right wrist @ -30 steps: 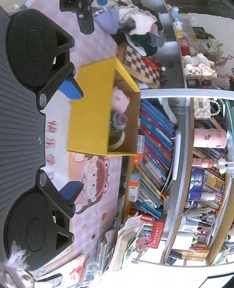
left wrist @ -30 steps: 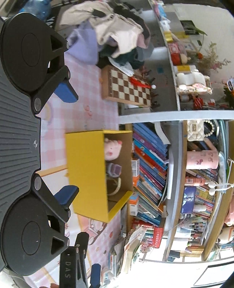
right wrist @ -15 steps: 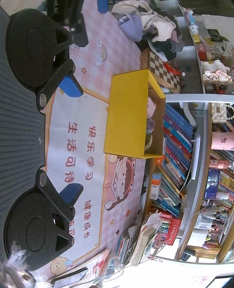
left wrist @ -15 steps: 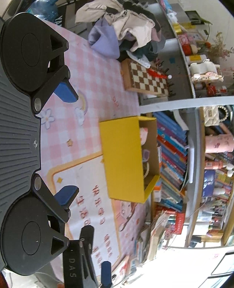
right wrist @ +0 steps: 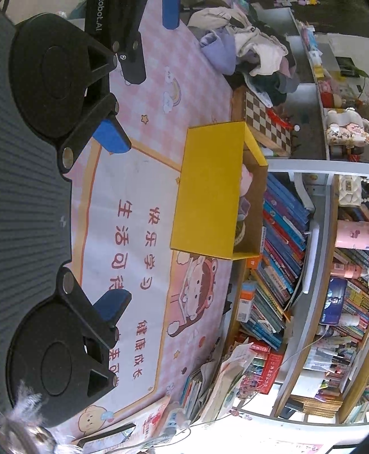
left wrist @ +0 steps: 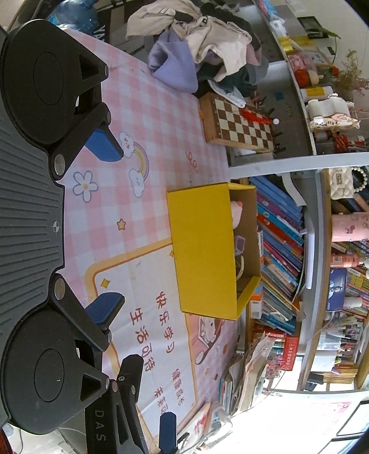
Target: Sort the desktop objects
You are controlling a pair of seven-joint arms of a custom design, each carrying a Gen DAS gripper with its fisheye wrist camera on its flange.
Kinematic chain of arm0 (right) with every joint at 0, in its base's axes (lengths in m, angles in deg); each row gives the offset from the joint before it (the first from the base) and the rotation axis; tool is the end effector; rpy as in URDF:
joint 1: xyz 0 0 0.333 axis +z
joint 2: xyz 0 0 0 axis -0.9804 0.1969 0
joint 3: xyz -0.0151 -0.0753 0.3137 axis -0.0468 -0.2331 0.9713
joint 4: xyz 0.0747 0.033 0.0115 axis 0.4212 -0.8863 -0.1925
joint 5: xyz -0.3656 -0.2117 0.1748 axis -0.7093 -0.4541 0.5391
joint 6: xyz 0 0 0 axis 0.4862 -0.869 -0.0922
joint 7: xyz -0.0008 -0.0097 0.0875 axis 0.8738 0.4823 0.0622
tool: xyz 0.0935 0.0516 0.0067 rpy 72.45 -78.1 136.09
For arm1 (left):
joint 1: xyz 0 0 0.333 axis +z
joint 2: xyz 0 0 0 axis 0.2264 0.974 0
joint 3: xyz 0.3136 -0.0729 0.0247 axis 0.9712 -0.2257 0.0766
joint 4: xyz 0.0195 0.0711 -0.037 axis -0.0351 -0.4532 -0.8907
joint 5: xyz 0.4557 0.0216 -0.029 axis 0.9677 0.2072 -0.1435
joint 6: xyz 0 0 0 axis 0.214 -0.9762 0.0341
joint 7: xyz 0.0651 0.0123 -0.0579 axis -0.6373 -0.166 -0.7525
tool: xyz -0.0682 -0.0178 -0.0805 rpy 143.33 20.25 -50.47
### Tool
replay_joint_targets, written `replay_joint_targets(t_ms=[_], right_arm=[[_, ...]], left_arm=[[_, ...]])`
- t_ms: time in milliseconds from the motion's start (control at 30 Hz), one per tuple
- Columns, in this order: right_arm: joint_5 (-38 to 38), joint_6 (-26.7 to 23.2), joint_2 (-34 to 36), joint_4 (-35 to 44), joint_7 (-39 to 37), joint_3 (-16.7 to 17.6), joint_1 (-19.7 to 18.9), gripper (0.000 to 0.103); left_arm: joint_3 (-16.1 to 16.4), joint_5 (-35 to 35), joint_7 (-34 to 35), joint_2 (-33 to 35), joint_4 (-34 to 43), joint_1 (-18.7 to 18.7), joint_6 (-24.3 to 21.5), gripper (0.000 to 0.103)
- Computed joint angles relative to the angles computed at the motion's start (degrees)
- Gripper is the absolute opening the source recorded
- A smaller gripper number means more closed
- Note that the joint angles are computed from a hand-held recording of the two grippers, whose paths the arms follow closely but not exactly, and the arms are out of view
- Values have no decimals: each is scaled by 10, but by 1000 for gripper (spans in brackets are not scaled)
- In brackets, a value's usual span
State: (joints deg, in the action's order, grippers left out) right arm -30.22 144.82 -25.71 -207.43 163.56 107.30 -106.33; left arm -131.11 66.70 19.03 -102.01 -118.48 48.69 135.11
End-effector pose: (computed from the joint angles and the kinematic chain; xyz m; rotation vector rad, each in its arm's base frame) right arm 0.4073 0.2052 0.3760 -1.6539 1.6858 -0.9392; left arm 0.4514 -0.2888 0.3719 -1.3150 2.0153 -0.9691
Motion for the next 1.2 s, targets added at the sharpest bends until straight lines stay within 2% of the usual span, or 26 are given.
replay_joint_targets(t_ms=[200, 433, 667, 1200], right_arm=[[-1, -5, 3, 0, -1, -5, 3, 103], [-6, -7, 7, 1, -1, -12, 5, 103], [-12, -13, 8, 2, 4, -15, 10, 103], [-16, -5, 10, -5, -2, -23, 16, 103]], left_arm=[[7, 9, 1, 8, 5, -6, -11, 100], [-4, 32, -28, 4, 10, 8, -24, 102], [0, 51, -50, 0, 9, 7, -25, 103], [37, 55, -49, 8, 4, -27, -23, 103]])
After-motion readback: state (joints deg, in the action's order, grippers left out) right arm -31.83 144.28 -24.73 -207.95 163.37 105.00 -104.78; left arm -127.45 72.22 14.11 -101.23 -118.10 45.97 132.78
